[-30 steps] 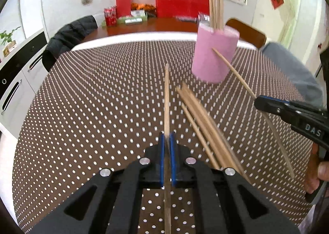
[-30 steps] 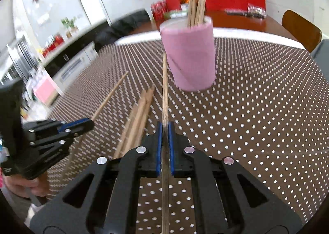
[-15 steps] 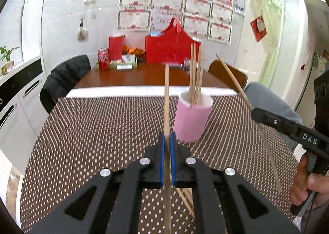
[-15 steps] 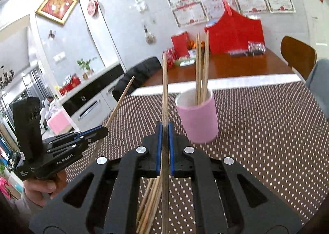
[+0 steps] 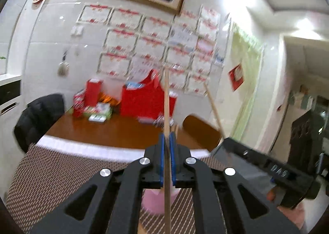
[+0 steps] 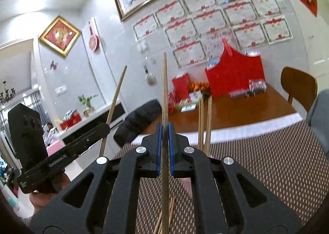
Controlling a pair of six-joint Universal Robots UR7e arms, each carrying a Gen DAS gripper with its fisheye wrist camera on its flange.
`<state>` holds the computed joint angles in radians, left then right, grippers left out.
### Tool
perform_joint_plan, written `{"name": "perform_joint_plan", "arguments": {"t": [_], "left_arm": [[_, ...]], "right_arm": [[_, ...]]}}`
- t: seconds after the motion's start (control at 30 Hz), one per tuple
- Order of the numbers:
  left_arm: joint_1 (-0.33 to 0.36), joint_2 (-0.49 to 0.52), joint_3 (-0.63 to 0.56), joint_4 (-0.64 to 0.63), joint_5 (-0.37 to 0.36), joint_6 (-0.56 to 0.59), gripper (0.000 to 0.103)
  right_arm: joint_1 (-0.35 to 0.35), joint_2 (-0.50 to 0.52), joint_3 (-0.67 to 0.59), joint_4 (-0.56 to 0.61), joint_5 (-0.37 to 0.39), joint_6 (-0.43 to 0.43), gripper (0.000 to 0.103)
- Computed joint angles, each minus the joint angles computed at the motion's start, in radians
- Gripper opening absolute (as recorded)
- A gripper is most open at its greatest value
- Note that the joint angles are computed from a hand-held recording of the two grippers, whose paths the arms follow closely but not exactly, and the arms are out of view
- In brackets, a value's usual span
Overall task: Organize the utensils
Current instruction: 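Lift both chopsticks upright into the pink cup and open both grippers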
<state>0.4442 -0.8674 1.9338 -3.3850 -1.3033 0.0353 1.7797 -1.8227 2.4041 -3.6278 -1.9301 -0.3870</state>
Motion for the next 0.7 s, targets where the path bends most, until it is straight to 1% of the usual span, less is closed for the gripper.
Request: {"name": "perform_joint_plan", "arguments": {"t": [0.07,0.13,0.27,0.33,0.5,0.7], "left_arm": [[0.009,0.036,-0.040,-0.038,-0.047,0.020,0.005],[0.020,0.078,-0.084,-0.070,-0.085,0.036,0.005],[0.037,0.159,-0.166,-0.117,-0.126,0.057,0.005],[0.046,0.198,-0.208,-0.127,-0.134,0.060,0.005],[0.065,0.286,-0.292,-0.131,-0.138,0.067,0.005],[0.086,0.347,-0.336,-0.125,-0.131,0.073,0.005]], "right_arm": [[-0.006,0.031,-0.031,-0.042,0.002,-0.016,0.006],[-0.019,0.048,-0.055,-0.056,0.016,-0.013,0.006],[-0.068,0.088,-0.101,-0.105,0.066,-0.008,0.006],[-0.090,0.103,-0.116,-0.118,0.086,-0.009,0.006],[-0.162,0.136,-0.151,-0.107,0.145,0.005,0.007],[-0.224,0.159,-0.164,-0.100,0.187,0.008,0.007]]}}
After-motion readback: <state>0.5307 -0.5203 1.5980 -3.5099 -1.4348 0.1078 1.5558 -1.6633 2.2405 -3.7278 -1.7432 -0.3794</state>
